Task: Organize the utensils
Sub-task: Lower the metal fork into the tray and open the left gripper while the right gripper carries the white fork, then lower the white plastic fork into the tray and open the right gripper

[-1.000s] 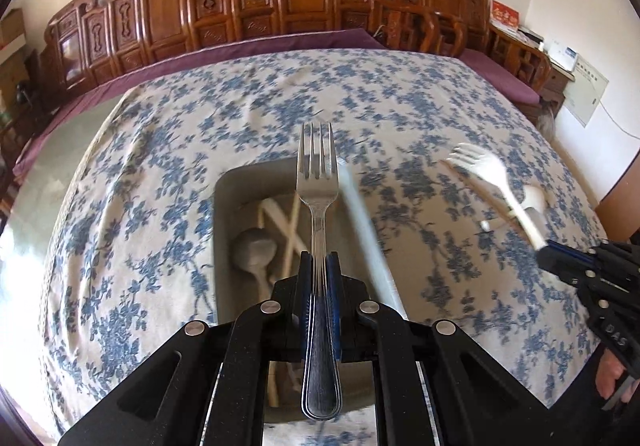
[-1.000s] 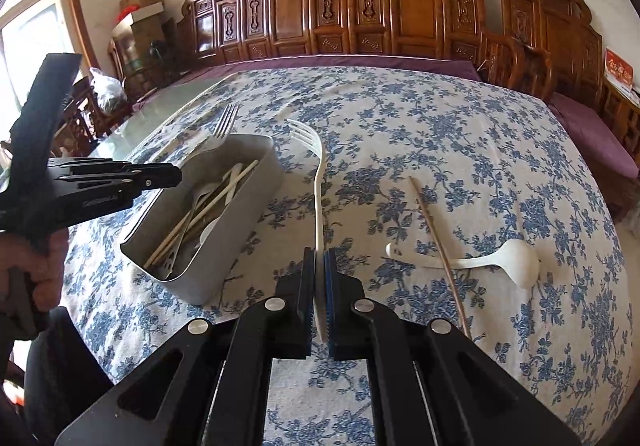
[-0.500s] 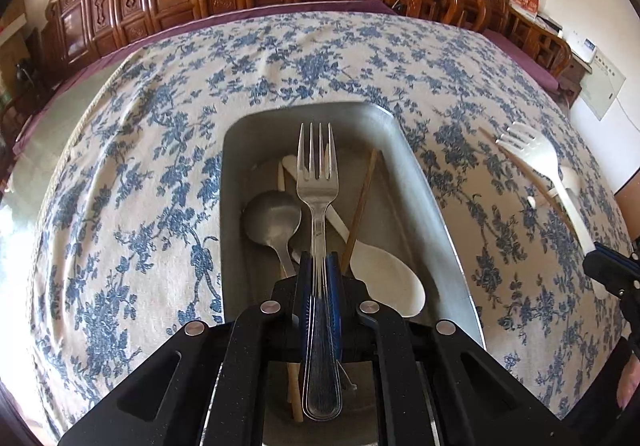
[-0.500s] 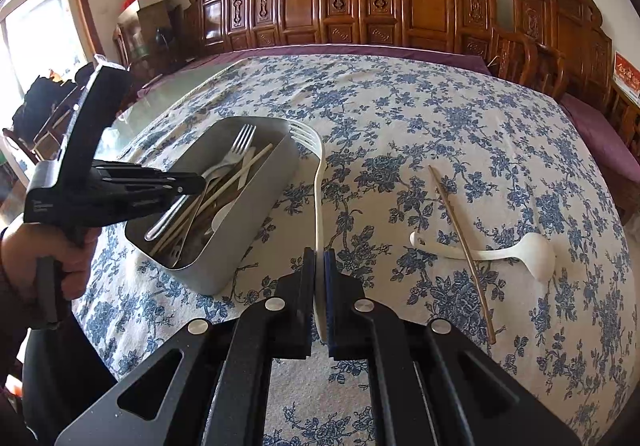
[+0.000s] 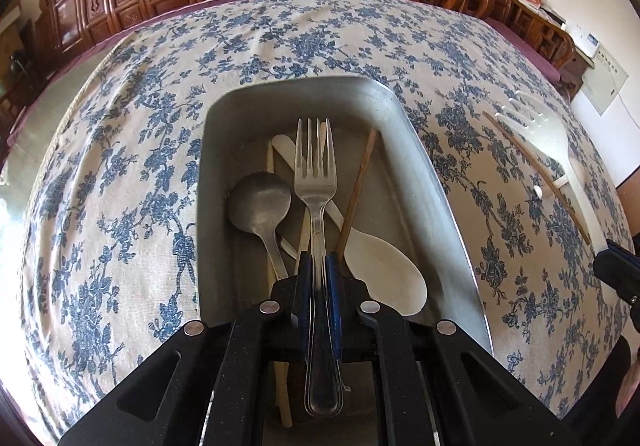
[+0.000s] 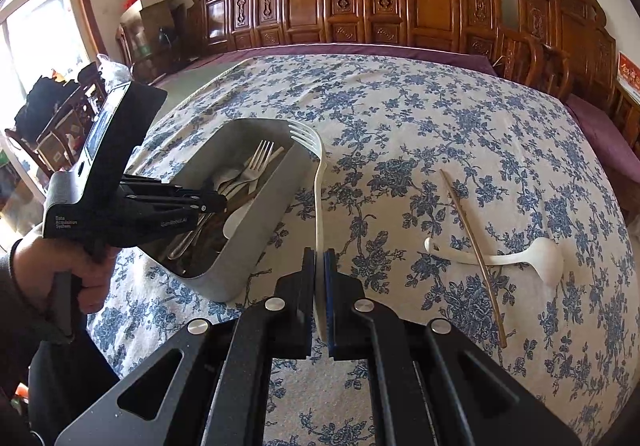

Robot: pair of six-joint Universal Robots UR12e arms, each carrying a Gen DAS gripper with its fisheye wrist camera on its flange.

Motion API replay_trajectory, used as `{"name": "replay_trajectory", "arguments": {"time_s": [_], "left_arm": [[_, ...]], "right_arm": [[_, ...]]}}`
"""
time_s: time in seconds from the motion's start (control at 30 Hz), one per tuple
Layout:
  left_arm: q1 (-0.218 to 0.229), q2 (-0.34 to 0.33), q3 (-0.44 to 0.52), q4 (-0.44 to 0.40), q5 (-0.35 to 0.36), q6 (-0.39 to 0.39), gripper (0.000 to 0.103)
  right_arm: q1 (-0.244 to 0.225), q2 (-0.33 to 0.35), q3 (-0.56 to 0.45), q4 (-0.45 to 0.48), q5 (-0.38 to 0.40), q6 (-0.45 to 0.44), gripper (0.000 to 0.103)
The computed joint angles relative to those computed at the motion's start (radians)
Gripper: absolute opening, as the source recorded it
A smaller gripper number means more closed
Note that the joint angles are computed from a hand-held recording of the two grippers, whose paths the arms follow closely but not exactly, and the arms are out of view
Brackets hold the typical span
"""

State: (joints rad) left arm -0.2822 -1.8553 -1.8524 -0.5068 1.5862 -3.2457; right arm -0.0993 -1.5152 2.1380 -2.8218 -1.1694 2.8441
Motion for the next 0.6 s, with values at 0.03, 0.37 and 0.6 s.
{"name": "replay_trajectory", "arguments": {"time_s": [0.03, 0.37, 0.6], "left_arm": [[0.001, 0.008, -0.006, 0.013, 0.000, 0.001, 0.008], [0.033, 0.099, -0.071, 0.115, -0.010, 0.018, 0.009], [0.057, 0.147, -0.103, 0.149, 0.004, 0.048, 0.009]], "right_arm": [[0.002, 0.000, -0.001, 0.000, -0.001, 0.001, 0.006], [0.051, 0.014, -0.029, 0.000, 0.000, 0.041, 0.006], [0.104, 0.052, -0.071, 0.018, -0.014, 0.076, 0.006]]}}
